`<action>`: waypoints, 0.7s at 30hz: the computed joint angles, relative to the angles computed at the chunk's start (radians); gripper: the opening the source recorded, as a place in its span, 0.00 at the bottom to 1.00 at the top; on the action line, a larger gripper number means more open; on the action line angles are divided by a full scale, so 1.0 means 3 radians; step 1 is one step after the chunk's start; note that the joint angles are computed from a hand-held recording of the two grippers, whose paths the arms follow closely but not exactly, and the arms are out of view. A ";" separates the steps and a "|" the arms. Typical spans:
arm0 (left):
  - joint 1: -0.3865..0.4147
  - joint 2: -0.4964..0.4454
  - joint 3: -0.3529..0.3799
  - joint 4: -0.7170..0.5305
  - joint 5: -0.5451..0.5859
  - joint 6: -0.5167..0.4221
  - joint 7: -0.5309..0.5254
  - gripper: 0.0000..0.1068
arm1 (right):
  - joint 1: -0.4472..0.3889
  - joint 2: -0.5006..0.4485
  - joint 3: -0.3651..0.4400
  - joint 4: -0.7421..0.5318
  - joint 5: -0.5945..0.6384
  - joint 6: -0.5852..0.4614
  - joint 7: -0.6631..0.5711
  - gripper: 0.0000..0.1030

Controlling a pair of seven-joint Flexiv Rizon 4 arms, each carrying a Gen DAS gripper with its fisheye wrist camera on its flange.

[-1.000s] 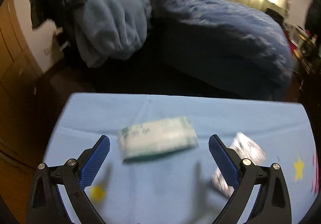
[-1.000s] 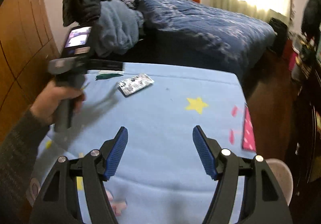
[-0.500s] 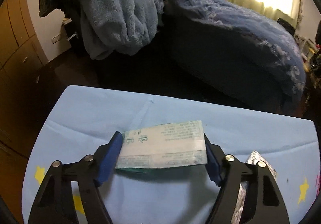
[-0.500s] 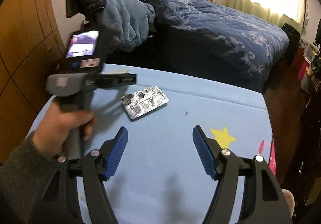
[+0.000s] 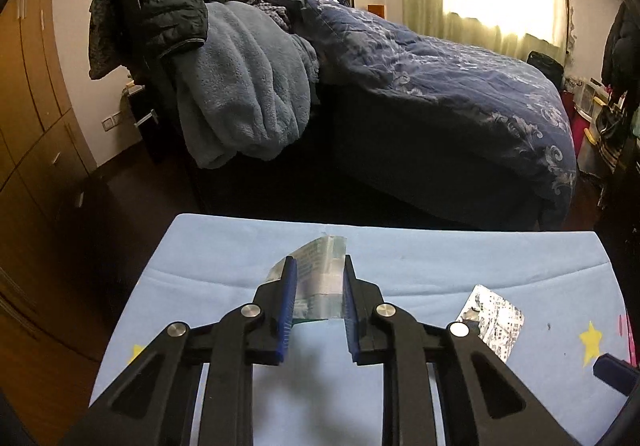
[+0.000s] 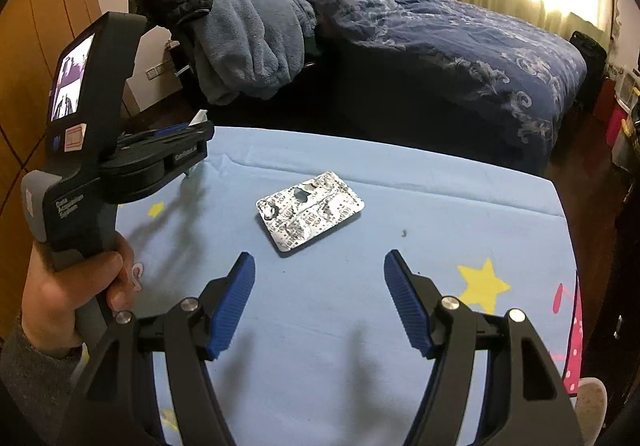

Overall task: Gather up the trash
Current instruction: 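Grasp the green-and-white wet-wipe pack with left tool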

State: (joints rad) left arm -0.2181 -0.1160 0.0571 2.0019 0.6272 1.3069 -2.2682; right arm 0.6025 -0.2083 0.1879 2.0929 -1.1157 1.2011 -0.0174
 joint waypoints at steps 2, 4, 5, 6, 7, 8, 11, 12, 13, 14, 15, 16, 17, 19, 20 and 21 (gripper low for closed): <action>0.0037 0.0047 -0.0014 0.0103 -0.0128 0.0049 0.0131 0.20 | 0.0003 0.0012 0.0015 0.0000 0.0037 -0.0028 -0.0040 0.66; 0.0072 0.0153 -0.0025 0.0261 -0.0253 0.0066 0.0306 0.20 | 0.0006 0.0035 0.0024 0.0013 0.0038 -0.0046 -0.0054 0.66; 0.0143 0.0227 -0.0081 0.0387 -0.0390 0.0105 0.0469 0.20 | 0.0008 0.0052 0.0032 0.0023 0.0041 -0.0059 -0.0070 0.66; 0.0152 0.0333 -0.0063 0.0623 -0.0745 0.0207 0.0834 0.20 | 0.0006 0.0064 0.0037 0.0031 0.0038 -0.0066 -0.0077 0.66; 0.0176 0.0408 -0.0074 0.0793 -0.1018 0.0275 0.1092 0.20 | 0.0007 0.0077 0.0044 0.0036 0.0039 -0.0084 -0.0087 0.66; 0.0187 0.0508 -0.0064 0.0981 -0.1303 0.0321 0.1345 0.20 | 0.0004 0.0085 0.0054 0.0038 0.0050 -0.0094 -0.0109 0.66; 0.0325 0.0710 -0.0085 0.1186 -0.1394 0.0269 0.1431 0.43 | 0.0005 0.0091 0.0060 0.0030 0.0040 -0.0122 -0.0128 0.66; 0.0371 0.0728 -0.0110 0.1206 -0.1407 0.0267 0.1433 0.60 | 0.0007 0.0083 0.0062 0.0021 0.0042 -0.0133 -0.0129 0.66; 0.0420 0.0729 -0.0128 0.1211 -0.1425 0.0286 0.1413 0.94 | 0.0007 0.0066 0.0062 0.0006 0.0049 -0.0119 -0.0124 0.66; 0.0490 0.0724 -0.0167 0.1206 -0.1343 0.0346 0.1304 0.91 | 0.0003 0.0072 0.0063 0.0015 0.0053 -0.0099 -0.0122 0.66; 0.0578 0.0707 -0.0222 0.1165 -0.1182 0.0389 0.1145 0.92 | 0.0008 0.0065 0.0063 0.0008 0.0053 -0.0096 -0.0119 0.66; 0.0654 0.0674 -0.0279 0.1094 -0.1008 0.0388 0.0981 0.93 | 0.0018 0.0060 0.0063 0.0003 0.0040 -0.0097 -0.0109 0.66; 0.0697 0.0641 -0.0312 0.1036 -0.0869 0.0383 0.0840 0.93 | 0.0028 0.0054 0.0066 -0.0003 0.0037 -0.0102 -0.0109 0.66; 0.0708 0.0529 -0.0337 0.0897 -0.0703 0.0277 0.0670 0.93 | 0.0048 0.0030 0.0069 -0.0023 0.0042 -0.0113 -0.0115 0.66; 0.0671 0.0458 -0.0325 0.0853 -0.0759 0.0194 0.0709 0.93 | 0.0059 0.0021 0.0069 -0.0034 0.0048 -0.0125 -0.0125 0.66; 0.0633 0.0410 -0.0300 0.0827 -0.0795 0.0140 0.0731 0.93 | 0.0069 0.0009 0.0066 -0.0046 0.0050 -0.0137 -0.0130 0.66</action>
State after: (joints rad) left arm -0.0282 0.0069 -0.0330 2.2501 0.3885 1.3490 -2.0489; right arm 0.6232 -0.2055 0.2078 2.0790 -1.1008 1.1599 -0.0564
